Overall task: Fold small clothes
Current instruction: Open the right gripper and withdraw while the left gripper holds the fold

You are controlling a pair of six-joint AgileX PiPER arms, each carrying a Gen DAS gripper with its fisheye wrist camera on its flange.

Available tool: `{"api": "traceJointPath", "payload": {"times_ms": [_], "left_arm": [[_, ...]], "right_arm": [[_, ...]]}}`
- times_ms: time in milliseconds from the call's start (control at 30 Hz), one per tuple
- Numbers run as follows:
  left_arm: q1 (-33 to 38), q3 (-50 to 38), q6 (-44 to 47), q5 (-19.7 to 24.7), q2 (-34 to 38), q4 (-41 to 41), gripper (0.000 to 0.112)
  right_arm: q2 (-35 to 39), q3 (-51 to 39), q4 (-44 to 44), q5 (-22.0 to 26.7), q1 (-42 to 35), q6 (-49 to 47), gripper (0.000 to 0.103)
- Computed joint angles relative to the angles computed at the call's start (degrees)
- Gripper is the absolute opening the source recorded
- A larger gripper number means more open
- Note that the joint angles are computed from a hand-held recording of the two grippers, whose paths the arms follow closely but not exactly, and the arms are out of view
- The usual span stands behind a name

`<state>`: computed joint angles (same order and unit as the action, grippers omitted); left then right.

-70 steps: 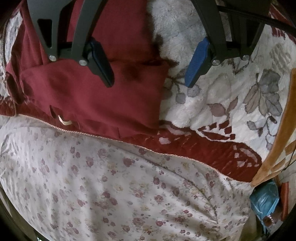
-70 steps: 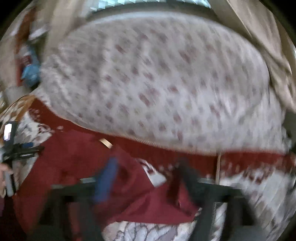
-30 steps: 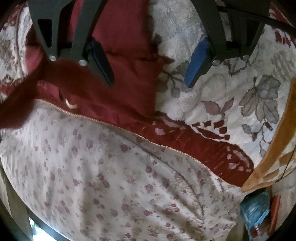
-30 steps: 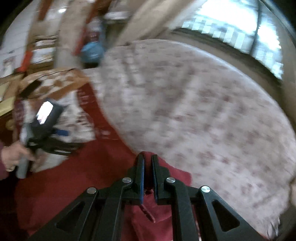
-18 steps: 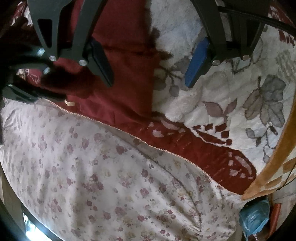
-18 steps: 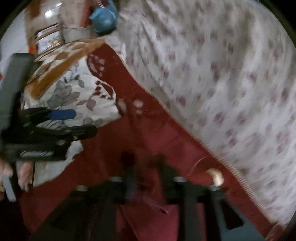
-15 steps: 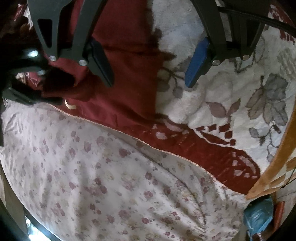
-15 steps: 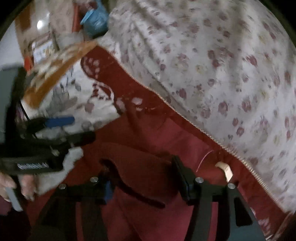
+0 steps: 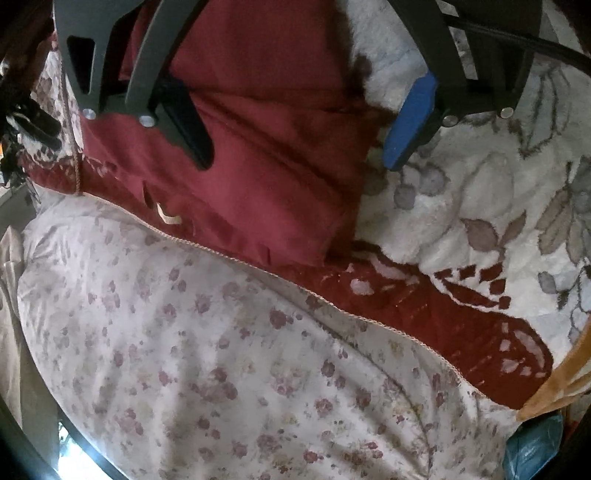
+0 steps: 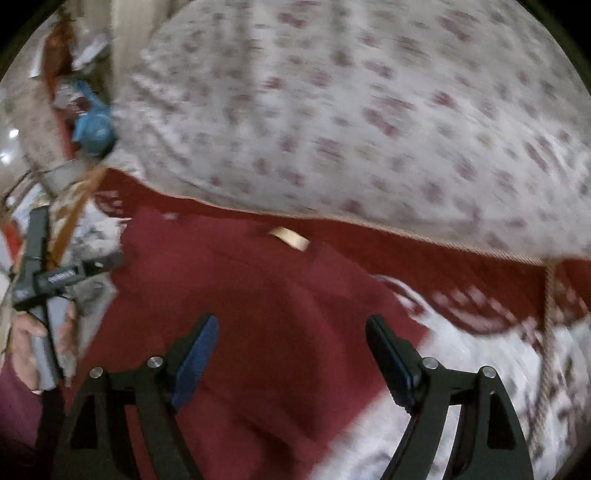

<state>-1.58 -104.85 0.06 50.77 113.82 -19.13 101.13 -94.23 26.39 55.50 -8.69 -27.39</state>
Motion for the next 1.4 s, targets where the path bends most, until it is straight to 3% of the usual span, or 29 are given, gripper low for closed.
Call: {"api": "traceJointPath", "payload": {"times_ms": [133,167,200,400,433,500,567,667,733,833,900,933,967,1167,1233,1267,1400], "left_arm": [[-1.39,-2.32,-2.19,-0.58,2.30,2.22,0.092],[-1.62,-2.36,-2.82,-1.09,2.55,2.89,0.087],[-1.78,-2.30,-2.99,-1.63,2.73,3.08,0.073],[-2.73,-1.42,-4.74,-3.98,2.03,6.97,0.045],[-2.58,-1.04,-4.31,-4.49,1.65,6.53,0.043],[-2.13,-0.59,-3.11,-5.04,0.95,5.10,0.040],[-1.60,-0.50,-0.87,-4.72,0.36,2.74,0.040],[-2.40,-1.63,-0.59,-3.14,1.00,3.94,0.040],[-3.40,-4.26,-1.73,0.27,3.10,5.96,0.040],[-5.03,-3.61,-3.78,0.41,3.11,10.77,0.044],[-4.85,-3.27,-3.39,0.47,2.62,10.43,0.046],[-4.61,-3.25,-3.27,0.57,2.57,9.86,0.047],[-4.44,-3.25,-3.37,0.67,2.62,9.65,0.048],[-4.68,-2.74,-5.11,0.30,2.67,11.07,0.054],[-4.54,-1.93,-5.45,-0.01,2.25,11.06,0.055],[-4.41,-1.62,-5.47,-0.08,2.02,10.94,0.055],[-4.19,0.17,-6.93,-1.05,0.20,11.66,0.055]], "right_arm": [[0.68,2.47,2.64,-1.13,-5.97,2.22,0.086],[1.30,2.27,1.78,-1.40,-6.59,3.90,0.086],[1.86,2.06,1.21,-1.51,-7.06,5.20,0.086],[7.68,-1.15,2.41,-0.22,-6.06,10.22,0.085],[8.81,-1.94,1.72,0.13,-5.30,10.64,0.081],[10.67,-3.44,-1.02,0.31,-3.53,11.98,0.032],[9.39,-3.03,-1.70,-2.07,-3.44,11.34,0.017],[6.17,-1.64,-3.70,-5.77,-4.20,10.87,0.016],[7.08,-1.82,-11.19,-8.38,-3.48,15.05,0.016],[11.32,-4.96,-11.16,-3.76,-3.82,17.39,0.019],[8.83,-2.37,-8.01,-4.94,-5.16,16.68,0.032],[7.20,-1.39,-6.60,-4.61,-5.98,16.36,0.051],[5.16,-0.15,-5.51,-4.35,-6.63,15.72,0.061],[-4.56,8.44,-8.96,-3.54,-2.98,10.33,0.061],[-6.06,12.09,-14.01,-3.41,-1.01,11.44,0.053],[-6.66,13.95,-14.38,-3.41,-0.31,10.87,0.044],[-11.69,21.74,-13.33,-4.03,-1.17,7.50,0.041]]}}
